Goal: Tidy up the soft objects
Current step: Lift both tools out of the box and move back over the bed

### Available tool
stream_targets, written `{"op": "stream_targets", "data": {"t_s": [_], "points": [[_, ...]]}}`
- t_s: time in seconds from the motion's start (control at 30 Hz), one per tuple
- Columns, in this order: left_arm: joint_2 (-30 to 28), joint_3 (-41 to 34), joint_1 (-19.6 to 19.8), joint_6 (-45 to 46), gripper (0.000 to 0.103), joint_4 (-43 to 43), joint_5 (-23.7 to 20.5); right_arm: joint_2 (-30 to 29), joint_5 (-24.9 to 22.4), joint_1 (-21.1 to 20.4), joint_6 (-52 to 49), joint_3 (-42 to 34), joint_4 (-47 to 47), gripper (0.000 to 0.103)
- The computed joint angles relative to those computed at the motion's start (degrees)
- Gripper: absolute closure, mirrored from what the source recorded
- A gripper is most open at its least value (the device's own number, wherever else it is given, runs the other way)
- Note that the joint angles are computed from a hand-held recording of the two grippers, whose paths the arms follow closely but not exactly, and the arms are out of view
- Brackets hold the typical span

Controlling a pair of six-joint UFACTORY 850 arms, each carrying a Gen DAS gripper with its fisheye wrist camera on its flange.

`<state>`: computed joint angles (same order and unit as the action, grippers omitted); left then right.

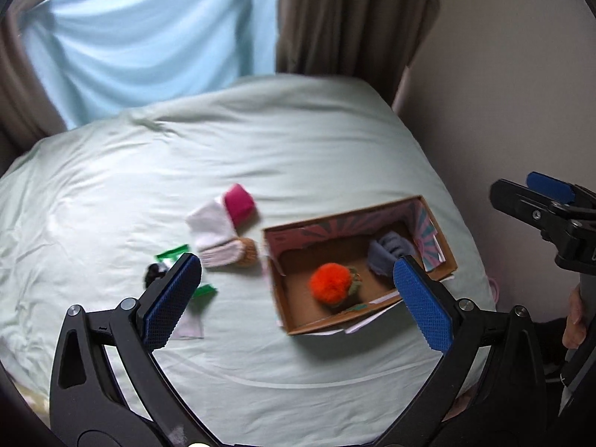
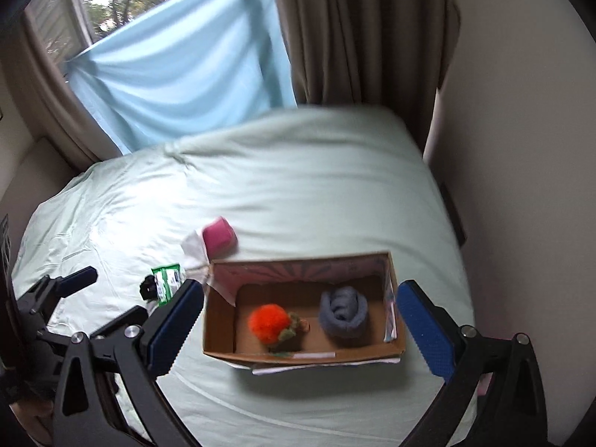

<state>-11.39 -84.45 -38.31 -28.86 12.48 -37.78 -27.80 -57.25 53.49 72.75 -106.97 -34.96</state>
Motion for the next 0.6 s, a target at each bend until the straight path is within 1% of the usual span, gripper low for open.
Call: {"op": "stream_targets", "data": {"t_s": [0.2,0.37,0.47,0.6], "points": [[8.46,6.98,3.28,-4.66,0.0,3.83,1.08,-4.41,-2.38,4.31,1.13,-8.59,-4.93,0.0],[14.69,12.19,7.97,-2.94,0.0,2.54,2.31,-8.33,-3.27,7.06,3.04,-14.59,-6.84,0.0],[17.88,15.07,11.42,0.59,0.0,0.15,3.31,-11.61,-4.77,8.71,3.74,-19.35,-7.67,0.0],[20.71,17.69,16.61,10.01,0.0,-6.16,4.1,-17.96,-8.67,10.4,2.72,-29.15,-8.13,0.0]]}}
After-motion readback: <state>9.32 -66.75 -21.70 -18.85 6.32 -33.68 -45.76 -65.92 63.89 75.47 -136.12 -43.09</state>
